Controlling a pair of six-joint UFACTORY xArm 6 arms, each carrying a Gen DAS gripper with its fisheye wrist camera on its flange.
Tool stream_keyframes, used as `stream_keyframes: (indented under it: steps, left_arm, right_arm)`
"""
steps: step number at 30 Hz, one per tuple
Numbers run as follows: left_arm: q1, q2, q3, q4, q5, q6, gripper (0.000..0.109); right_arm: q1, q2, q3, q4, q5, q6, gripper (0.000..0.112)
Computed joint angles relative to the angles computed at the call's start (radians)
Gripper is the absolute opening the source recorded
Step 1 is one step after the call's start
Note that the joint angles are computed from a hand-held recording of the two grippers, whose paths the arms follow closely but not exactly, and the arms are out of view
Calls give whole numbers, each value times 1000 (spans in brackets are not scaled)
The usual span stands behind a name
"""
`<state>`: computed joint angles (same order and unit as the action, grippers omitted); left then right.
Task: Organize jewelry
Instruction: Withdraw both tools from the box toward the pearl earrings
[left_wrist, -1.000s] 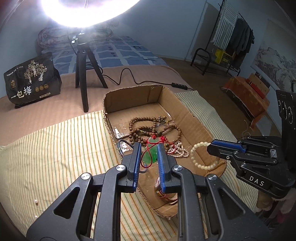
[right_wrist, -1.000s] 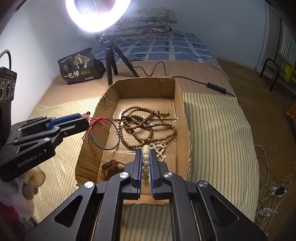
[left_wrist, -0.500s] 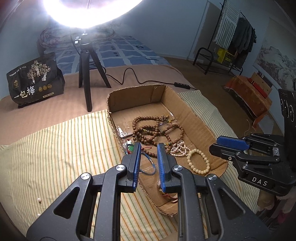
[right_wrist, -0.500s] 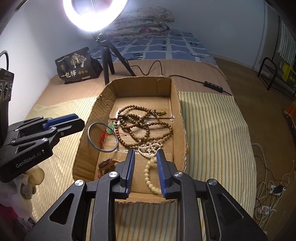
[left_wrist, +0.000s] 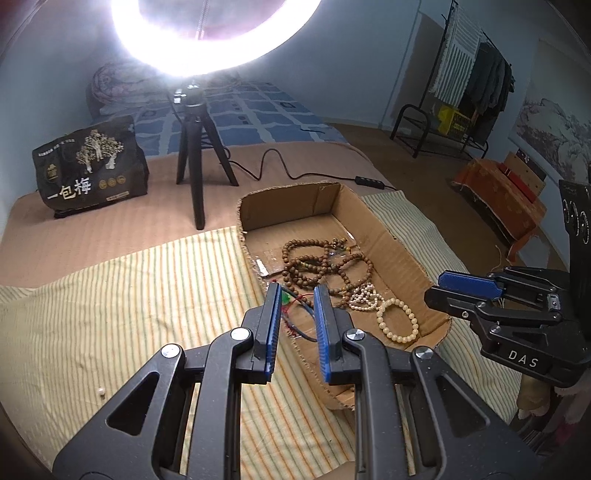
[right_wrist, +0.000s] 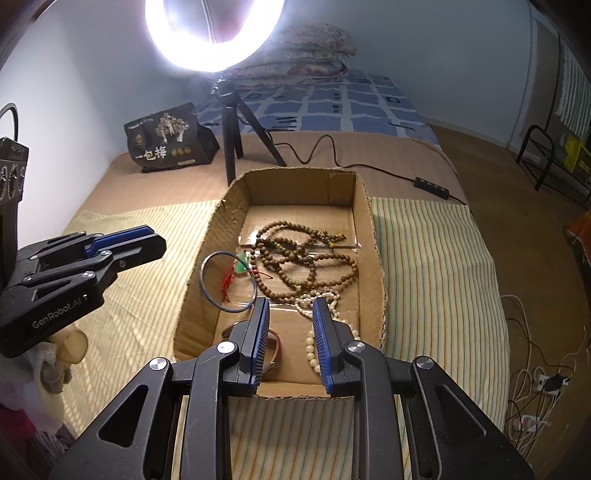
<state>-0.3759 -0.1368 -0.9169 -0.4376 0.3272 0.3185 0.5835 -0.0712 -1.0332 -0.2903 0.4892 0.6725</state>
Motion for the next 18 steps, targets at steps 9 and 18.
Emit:
stream_keyframes:
  steps: [9,18]
  left_arm:
    - [63,-79,60,21,11,9,17]
    - [161,-163,120,-6,27,55,35]
  right_arm:
    - [29,3,-30,-24,-11,31,38]
    - [68,51,-97,-3,-32,13,39]
